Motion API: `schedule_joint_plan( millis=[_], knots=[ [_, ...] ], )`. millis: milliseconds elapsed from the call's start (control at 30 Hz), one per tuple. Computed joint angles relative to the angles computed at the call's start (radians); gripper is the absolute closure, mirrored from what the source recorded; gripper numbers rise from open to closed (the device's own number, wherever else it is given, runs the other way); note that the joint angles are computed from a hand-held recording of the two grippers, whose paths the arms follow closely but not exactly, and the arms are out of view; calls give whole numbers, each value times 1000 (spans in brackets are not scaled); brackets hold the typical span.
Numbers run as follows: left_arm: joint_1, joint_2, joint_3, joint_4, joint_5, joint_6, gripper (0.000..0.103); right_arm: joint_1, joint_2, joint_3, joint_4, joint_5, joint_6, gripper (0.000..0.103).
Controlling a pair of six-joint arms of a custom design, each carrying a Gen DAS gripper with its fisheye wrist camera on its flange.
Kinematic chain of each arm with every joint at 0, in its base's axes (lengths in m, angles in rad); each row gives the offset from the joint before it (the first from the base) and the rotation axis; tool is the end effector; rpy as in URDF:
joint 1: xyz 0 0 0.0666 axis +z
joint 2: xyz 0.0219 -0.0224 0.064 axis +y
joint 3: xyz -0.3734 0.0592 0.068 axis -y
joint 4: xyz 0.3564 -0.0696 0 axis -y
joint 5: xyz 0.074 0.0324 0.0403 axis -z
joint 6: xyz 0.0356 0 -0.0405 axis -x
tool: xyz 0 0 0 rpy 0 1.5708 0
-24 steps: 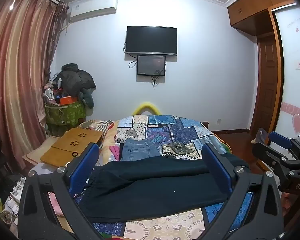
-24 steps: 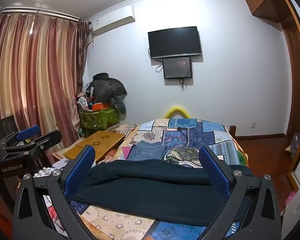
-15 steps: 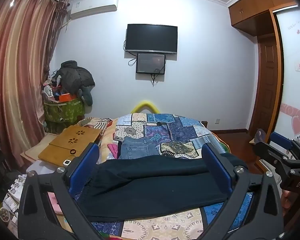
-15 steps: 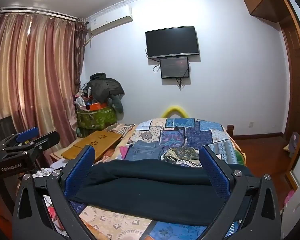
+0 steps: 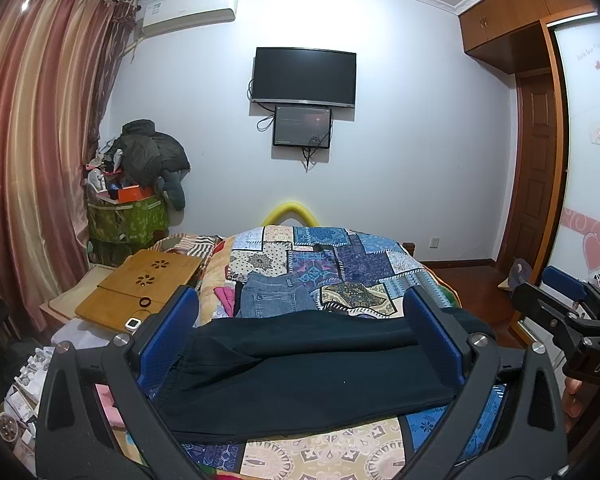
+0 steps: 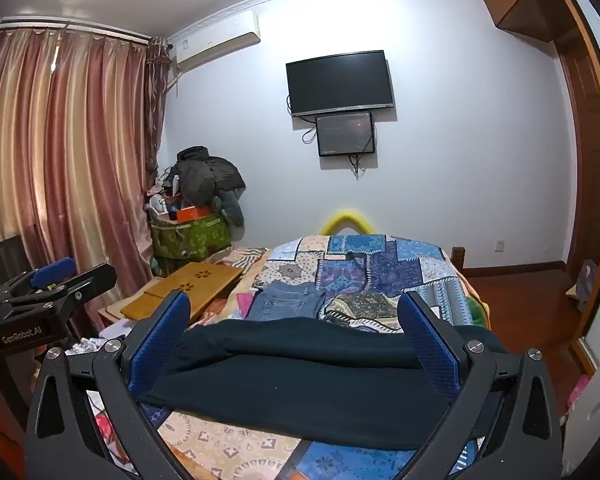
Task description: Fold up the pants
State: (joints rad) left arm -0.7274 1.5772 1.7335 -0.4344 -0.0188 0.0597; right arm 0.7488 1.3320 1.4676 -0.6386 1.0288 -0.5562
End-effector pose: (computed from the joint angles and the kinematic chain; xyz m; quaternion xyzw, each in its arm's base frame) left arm 0.4107 -0.3653 0.5288 0.2562 0.7560 -0.2240 0.5591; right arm 0.3387 0.2725 0.5130 0.1772 0.7700 -0.0675 0.6092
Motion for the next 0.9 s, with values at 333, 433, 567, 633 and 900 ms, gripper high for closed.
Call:
schedule_joint_plan(
  millis=[333,433,567,633,900],
  knots=[
    [-5,3,1,3,-11,7,0,2,-4,-13,17,1,2,0],
    [-6,5,5,1,-11,10,0,2,-4,-14,18,1,3,0],
    [-7,6,2,5,-11,9,0,3,-3,-12,14,3,2,0],
    [-8,6,3,4,-13,7,0,3,-3,-12,15,3,1,0],
    [-10,0,2,0,-17,8,0,5,-4,-11,13,4,-1,0]
  ],
)
